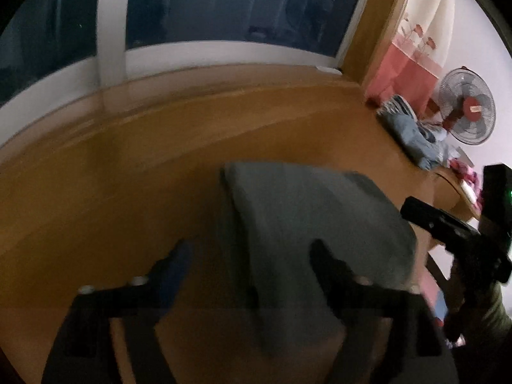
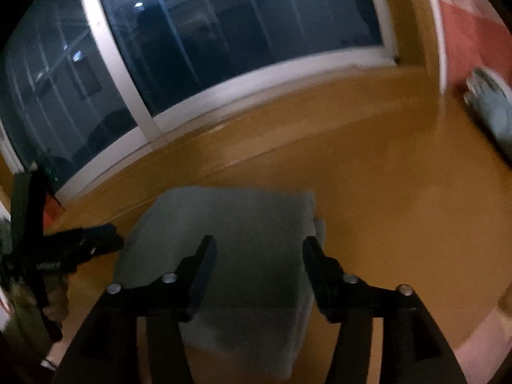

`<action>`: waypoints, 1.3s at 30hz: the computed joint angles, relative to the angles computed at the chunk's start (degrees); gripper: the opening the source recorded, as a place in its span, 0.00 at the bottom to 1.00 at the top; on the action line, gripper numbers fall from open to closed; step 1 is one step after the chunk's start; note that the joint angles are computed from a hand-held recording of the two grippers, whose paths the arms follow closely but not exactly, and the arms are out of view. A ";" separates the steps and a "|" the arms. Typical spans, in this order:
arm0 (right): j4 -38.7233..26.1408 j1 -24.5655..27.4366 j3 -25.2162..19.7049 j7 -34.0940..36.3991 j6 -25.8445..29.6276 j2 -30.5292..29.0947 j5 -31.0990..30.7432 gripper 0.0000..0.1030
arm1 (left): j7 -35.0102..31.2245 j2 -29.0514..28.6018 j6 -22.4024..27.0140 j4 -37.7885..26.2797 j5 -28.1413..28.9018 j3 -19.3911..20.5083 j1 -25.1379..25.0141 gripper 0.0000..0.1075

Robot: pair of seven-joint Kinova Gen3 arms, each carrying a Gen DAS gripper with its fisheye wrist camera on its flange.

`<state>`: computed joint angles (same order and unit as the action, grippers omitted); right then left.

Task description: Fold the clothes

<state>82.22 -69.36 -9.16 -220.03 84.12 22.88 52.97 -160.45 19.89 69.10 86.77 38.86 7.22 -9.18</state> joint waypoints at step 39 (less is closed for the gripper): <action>18.10 12.16 -3.03 9.95 -30.52 -9.64 -3.12 0.38 | 6.30 -7.88 -14.12 18.59 -1.65 -0.85 6.17 0.53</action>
